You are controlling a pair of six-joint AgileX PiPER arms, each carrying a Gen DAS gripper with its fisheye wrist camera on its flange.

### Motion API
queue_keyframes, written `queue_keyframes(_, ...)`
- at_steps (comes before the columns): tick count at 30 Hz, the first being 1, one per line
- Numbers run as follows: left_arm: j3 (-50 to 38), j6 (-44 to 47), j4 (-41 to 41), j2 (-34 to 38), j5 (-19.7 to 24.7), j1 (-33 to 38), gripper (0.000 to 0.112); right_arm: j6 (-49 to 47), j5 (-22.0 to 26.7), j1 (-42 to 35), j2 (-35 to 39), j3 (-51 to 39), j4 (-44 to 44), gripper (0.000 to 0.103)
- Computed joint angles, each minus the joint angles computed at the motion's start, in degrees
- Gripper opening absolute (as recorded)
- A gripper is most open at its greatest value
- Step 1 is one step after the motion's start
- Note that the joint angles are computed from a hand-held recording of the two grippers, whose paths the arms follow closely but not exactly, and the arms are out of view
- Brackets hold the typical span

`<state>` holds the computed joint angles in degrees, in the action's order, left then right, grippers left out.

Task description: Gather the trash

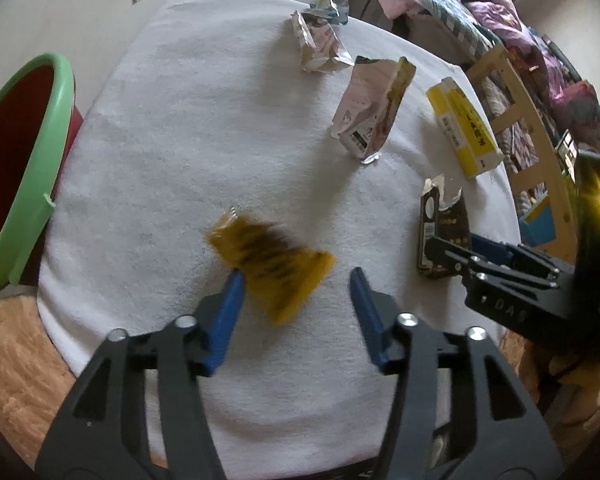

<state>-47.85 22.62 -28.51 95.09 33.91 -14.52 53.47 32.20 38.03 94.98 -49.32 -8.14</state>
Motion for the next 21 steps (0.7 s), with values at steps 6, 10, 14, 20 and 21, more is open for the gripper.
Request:
queue_keyframes(6,-0.08,-3.27,0.79,0.86,-0.3,0.27,0.058,0.17,-3.21,-1.44,-1.73,3.39,1.93,0.051)
queue_keyframes(10,1.06,-5.07,1.23,0.48,-1.49,0.2,0.059,0.71,-4.29,-2.42,-3.22,5.05,2.53,0.052)
queue_keyframes(14,1.12,-6.29,1.24,1.54,-2.18,-0.05,0.059,1.73,-3.42,-2.29,-3.2,3.96,1.38,0.052)
queue_keyframes(20,1.51,-5.25,-1.81,1.59,-2.63,1.6,0.058,2.37,-4.31,-2.14,-3.01,3.53,1.75,0.053)
queue_keyframes(21,1.37,-5.28,-1.8,1.77,-2.59,1.71,0.058,2.36,-4.16,-2.18,-2.66,3.32,1.76,0.053)
